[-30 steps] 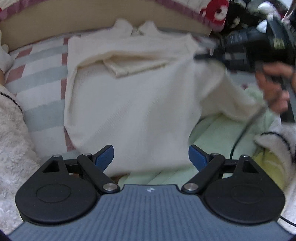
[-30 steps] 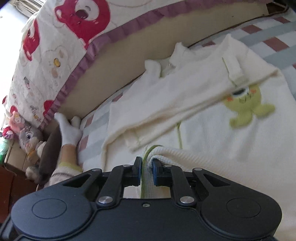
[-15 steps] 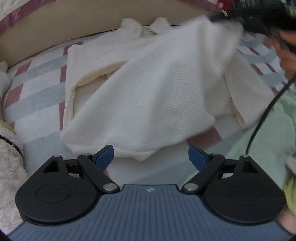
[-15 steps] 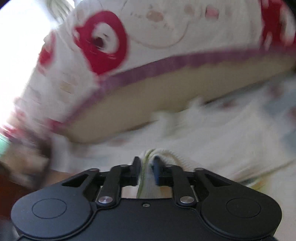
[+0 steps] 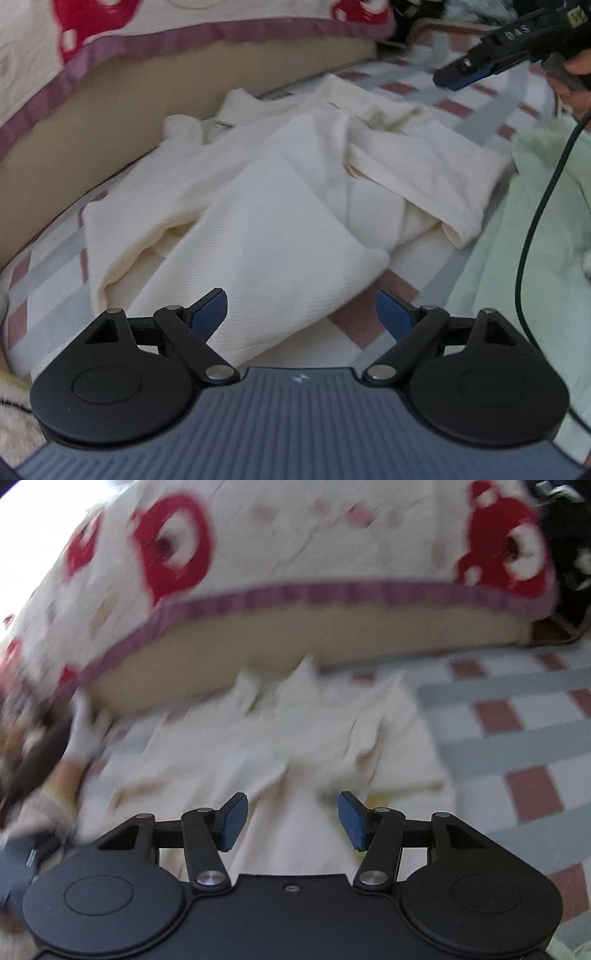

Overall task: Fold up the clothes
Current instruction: 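Lift and fold the held shirt side across the body with the right gripper, then open the right gripper and release the folded shirt side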

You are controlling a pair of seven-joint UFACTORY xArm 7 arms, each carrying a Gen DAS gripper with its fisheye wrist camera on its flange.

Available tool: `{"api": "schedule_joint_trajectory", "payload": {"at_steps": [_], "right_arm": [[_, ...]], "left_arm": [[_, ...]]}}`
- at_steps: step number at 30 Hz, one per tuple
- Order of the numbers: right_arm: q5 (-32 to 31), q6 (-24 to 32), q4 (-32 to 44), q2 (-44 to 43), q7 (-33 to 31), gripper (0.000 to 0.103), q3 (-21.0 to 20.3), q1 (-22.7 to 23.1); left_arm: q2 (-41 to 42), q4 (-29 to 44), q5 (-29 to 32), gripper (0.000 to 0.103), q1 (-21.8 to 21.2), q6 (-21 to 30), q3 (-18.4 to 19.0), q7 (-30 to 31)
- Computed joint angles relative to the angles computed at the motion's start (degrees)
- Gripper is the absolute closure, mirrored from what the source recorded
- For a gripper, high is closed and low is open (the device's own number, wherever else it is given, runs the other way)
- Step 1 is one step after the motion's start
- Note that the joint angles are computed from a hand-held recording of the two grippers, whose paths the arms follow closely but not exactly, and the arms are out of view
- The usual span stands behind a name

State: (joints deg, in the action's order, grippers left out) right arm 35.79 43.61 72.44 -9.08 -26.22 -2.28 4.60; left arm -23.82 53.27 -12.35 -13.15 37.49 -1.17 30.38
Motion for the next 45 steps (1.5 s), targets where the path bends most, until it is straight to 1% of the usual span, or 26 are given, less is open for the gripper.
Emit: {"api": "schedule_joint_trajectory", "payload": {"at_steps": [4,6,10,12,13,14,15,16,20,21,22,23,24,25,27,31,32,33,35,36,38,40,41,43,44,45], "right_arm": [[-7.0,10.7,1.3,0.9,-4.8,0.043,1.2,0.7],[-11.5,13.2,1.5,1.7,-6.8,0.043,2.6,1.3],[-17.5,16.8,0.8,2.1,-10.2,0.043,4.3,2.4],[-20.6,13.2,-2.6,0.0,-12.7,0.043,5.2,3.1],[-22.2,9.4,-5.6,-2.0,-14.7,0.043,5.7,3.6],[-23.1,6.6,-8.0,-3.6,-17.4,0.043,5.9,4.3],[-23.1,5.2,-9.5,-4.6,-20.4,0.043,5.6,5.2],[-23.1,4.3,-10.6,-5.3,-22.7,0.043,5.3,5.8],[-25.1,-0.1,-13.6,-6.4,-26.3,0.045,4.9,6.4],[-23.9,0.1,-13.1,-5.9,-26.7,0.046,4.1,6.5],[-21.3,1.6,-11.6,-4.9,-27.3,0.049,3.0,6.7],[-18.8,3.1,-10.0,-3.8,-27.8,0.063,2.0,6.7],[-16.3,4.8,-8.4,-2.8,-28.2,0.087,1.2,6.4],[-14.0,5.0,-7.3,-1.8,-28.2,0.098,0.8,6.0],[-9.7,1.6,-6.1,-0.4,-27.1,0.098,0.7,5.0],[0.3,-12.6,-3.9,3.4,-21.7,0.098,0.5,2.8],[0.8,-16.9,-3.3,4.7,-18.7,0.098,0.8,2.1],[-1.2,-20.7,-2.8,6.1,-14.4,0.098,1.3,1.2],[-9.6,-26.2,-1.6,9.0,-3.3,0.097,1.8,-0.7],[-12.3,-26.2,-0.5,10.5,-0.3,0.097,1.7,-1.5],[-13.1,-23.6,1.7,12.8,1.8,0.097,1.8,-3.1],[-14.5,-18.6,4.2,14.6,5.0,0.095,2.0,-4.4],[-15.3,-16.5,5.2,15.2,7.0,0.089,2.0,-4.9],[-12.8,-13.9,6.5,16.0,8.1,0.087,2.6,-6.2],[-10.1,-13.3,6.5,16.0,8.1,0.072,3.1,-7.0],[-6.7,-12.5,6.6,15.8,7.6,0.051,3.4,-7.8]], "left_arm": [[1.0,-0.2,2.1,0.015,-0.1,0.9,-1.0,1.7],[2.3,0.2,4.9,0.015,1.1,0.0,-2.5,-0.2],[5.3,1.7,6.1,0.015,1.3,-1.7,-2.7,-1.3],[6.2,1.4,10.6,0.025,2.9,-4.9,-4.6,-4.4],[6.8,1.8,13.6,0.046,4.0,-5.4,-5.7,-7.0],[7.5,3.1,14.9,0.071,4.4,-4.6,-6.0,-8.6],[8.2,4.4,14.9,0.084,4.4,-3.7,-5.6,-9.6],[8.8,6.0,13.1,0.09,4.0,-2.8,-4.6,-10.0],[12.0,11.8,10.9,0.091,5.4,-3.0,-2.5,-14.6],[13.2,13.6,9.7,0.091,5.7,-2.9,-1.8,-15.1],[14.6,15.4,8.1,0.091,5.9,-2.7,-1.1,-15.1],[16.0,17.3,6.5,0.091,6.2,-2.5,-0.4,-15.0],[17.4,19.3,4.8,0.091,6.6,-2.2,0.2,-14.9],[19.0,21.3,3.6,0.091,7.0,-2.1,0.5,-14.8],[22.2,25.2,2.6,0.091,8.0,-2.3,0.7,-14.2],[29.6,34.6,1.4,0.091,9.8,-1.8,0.2,-13.7],[31.4,36.9,1.3,0.091,10.2,-1.6,0.0,-13.7],[33.2,38.8,1.5,0.091,10.5,-1.2,-0.2,-13.8],[36.9,42.6,1.9,0.091,11.2,0.6,-0.5,-14.6],[38.7,44.4,0.9,0.091,11.8,2.6,-0.8,-14.8],[41.8,47.5,-2.2,0.091,13.5,7.3,-1.6,-15.6],[44.8,51.0,-5.9,0.092,15.5,12.9,-2.1,-18.4],[45.7,52.1,-8.1,0.091,16.6,15.1,-2.5,-19.3],[45.4,51.4,-10.8,0.088,18.4,15.2,-3.0,-18.0],[44.8,50.7,-11.3,0.086,19.0,14.7,-3.1,-16.6],[44.1,50.0,-11.5,0.084,19.4,14.4,-3.1,-15.4]]}}
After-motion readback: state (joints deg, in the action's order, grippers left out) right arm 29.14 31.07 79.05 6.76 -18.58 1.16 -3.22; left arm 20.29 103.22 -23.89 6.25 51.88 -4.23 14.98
